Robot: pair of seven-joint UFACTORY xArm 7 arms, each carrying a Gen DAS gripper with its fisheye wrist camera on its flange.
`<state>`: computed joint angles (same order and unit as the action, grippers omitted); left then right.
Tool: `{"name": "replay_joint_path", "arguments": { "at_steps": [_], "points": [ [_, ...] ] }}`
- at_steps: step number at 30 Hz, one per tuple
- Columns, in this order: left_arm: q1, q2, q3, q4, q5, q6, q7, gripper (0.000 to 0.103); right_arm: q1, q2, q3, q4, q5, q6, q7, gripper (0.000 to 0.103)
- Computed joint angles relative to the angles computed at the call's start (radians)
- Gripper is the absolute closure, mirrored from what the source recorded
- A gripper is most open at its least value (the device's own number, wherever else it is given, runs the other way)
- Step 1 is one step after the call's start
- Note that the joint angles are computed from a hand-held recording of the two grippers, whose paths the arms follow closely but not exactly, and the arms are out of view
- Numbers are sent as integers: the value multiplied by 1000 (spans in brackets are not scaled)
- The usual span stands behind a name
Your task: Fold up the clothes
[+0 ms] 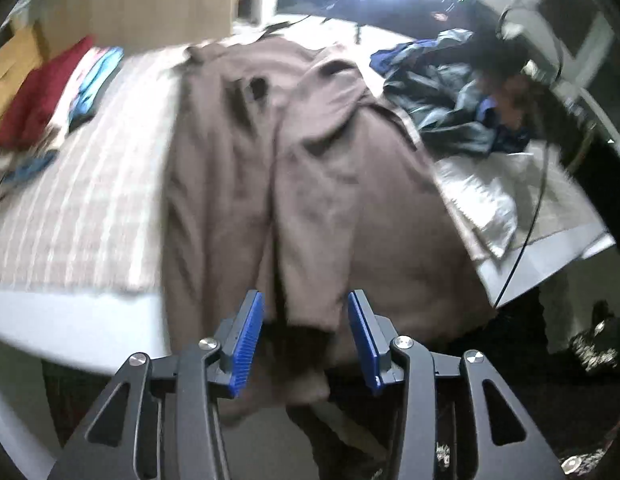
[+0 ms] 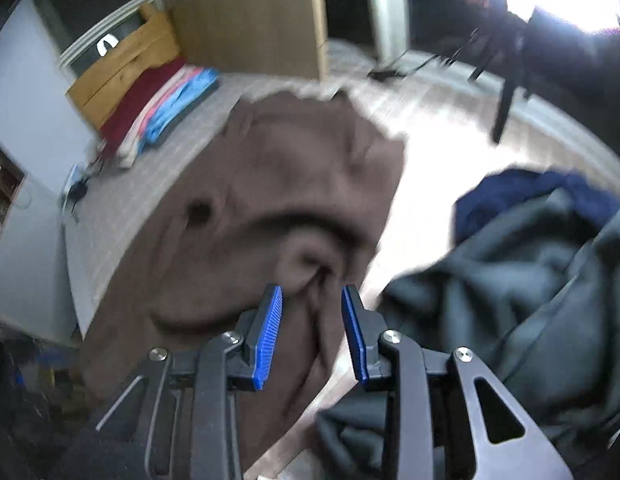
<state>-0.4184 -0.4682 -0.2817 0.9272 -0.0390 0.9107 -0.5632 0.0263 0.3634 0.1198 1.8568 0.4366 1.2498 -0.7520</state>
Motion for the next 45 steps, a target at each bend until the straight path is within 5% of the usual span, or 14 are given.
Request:
{"name": "replay_joint_path", "arguments": {
  "at_steps": [7,14,17,18,27,30,33,35,37,41,45],
  "points": [
    [-77,126,23,31,-85,-48,207,60,112,-50,-9,-216,-199,-282,-25,72],
    [-61,213,-2,43,30,-53,196,64,129,38,-1,-125,-275,-273,-4,72],
    [-50,198,4,28,55,-62,194,100,121,61,-5,-83,-276,-246,4,88],
    [-49,192,13,27,46,-56,206,101,116,69,-8,-63,-270,-233,17,93],
    [-44,44,62,45,-114,-59,296,102,-37,201,20,232,-14,23,192,96],
    [-86,32,72,33,-179,-90,380,97,-35,249,10,285,-35,57,305,95],
    [-76,65,47,51,-139,35,394,97,59,154,-63,113,-226,-145,318,90],
    [-72,40,53,28,-163,46,386,93,53,105,-51,48,-246,-205,307,90],
    [-60,12,56,5,-176,24,363,83,18,67,-26,24,-186,-188,298,89],
    [-47,30,50,-4,-185,-20,331,80,-36,48,18,37,-17,-12,303,82],
    [-56,126,11,28,-138,-57,315,67,-17,68,15,15,37,30,366,73]
  ]
}}
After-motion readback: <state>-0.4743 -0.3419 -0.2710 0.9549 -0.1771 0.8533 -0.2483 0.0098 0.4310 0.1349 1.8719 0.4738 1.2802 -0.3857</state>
